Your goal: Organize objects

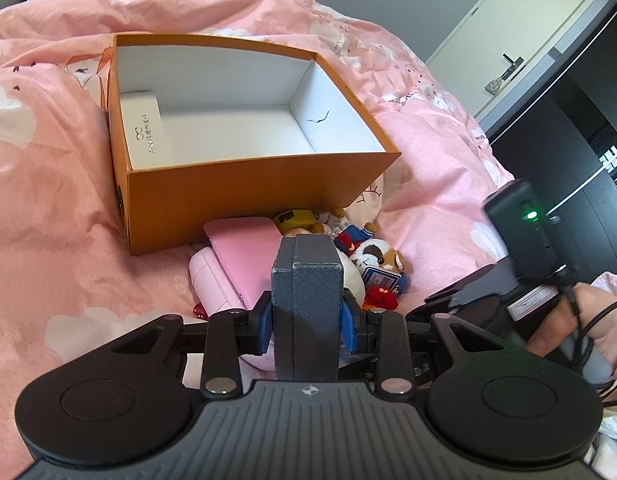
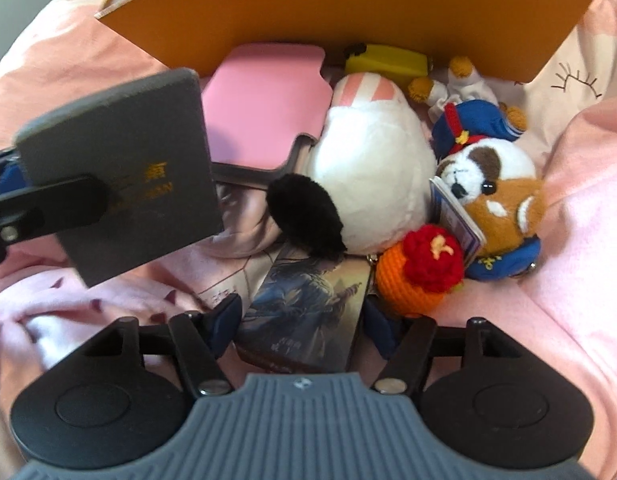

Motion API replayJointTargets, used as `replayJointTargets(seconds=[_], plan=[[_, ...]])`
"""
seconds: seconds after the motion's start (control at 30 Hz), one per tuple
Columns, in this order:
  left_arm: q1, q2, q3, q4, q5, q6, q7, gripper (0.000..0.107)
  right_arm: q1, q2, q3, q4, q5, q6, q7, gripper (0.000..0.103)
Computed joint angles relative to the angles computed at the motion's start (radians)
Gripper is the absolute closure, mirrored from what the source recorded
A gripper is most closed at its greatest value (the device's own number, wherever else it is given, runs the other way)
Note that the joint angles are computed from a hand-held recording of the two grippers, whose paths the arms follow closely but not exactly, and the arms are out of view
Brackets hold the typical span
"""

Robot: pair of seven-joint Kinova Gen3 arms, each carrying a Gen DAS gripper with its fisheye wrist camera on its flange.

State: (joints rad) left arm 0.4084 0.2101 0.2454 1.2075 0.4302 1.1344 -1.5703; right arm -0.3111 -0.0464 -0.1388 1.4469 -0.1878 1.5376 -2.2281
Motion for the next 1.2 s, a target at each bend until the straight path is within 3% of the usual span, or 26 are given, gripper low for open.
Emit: replayJointTargets(seconds=[0.37,0.4,0.43,0.5,0.57,0.8,0.87,0.93,1.2], plan=[[-0.007,-0.02,-0.004,-0.018,0.017,-0.02,0.005,0.07,0.026,-0.118,0.002,-0.051,-0.007,0.005,-0.013,0.039],[-0.007,-0.019,-0.004,-0.019,0.018,-0.024,0.007,0.07,0.031,-0.128,0.006,-0.053,-0.012,0.001,-0.015,0.045],[-0.006,-0.019,-0.003,-0.022,0.018,-0.026,0.011,0.07,0.035,-0.138,0.0,-0.057,-0.001,0.003,-0.024,0.096],[-0.006,-0.014,-0.002,-0.03,0.02,-0.027,0.015,0.07,0.053,-0.148,0.014,-0.072,-0.012,-0.018,-0.027,0.102],[-0.007,-0.011,-0.001,-0.038,0.022,-0.028,0.017,0.07,0.051,-0.162,0.064,-0.069,-0.055,-0.055,-0.025,0.102],[-0.017,0.0,0.0,-0.053,0.034,0.006,0.013,0.07,0.057,-0.066,0.017,-0.155,-0.007,0.027,0.02,0.093],[-0.022,-0.001,-0.001,-0.047,0.041,0.009,0.01,0.07,0.046,-0.049,0.001,-0.156,0.03,0.042,0.018,0.086],[-0.023,0.001,-0.003,-0.045,0.039,0.014,0.013,0.07,0.031,-0.06,-0.012,-0.134,0.059,0.027,0.021,0.063],[-0.023,0.028,0.002,-0.06,0.047,0.059,0.006,0.07,0.029,-0.105,-0.011,-0.014,0.034,-0.049,0.057,0.052]])
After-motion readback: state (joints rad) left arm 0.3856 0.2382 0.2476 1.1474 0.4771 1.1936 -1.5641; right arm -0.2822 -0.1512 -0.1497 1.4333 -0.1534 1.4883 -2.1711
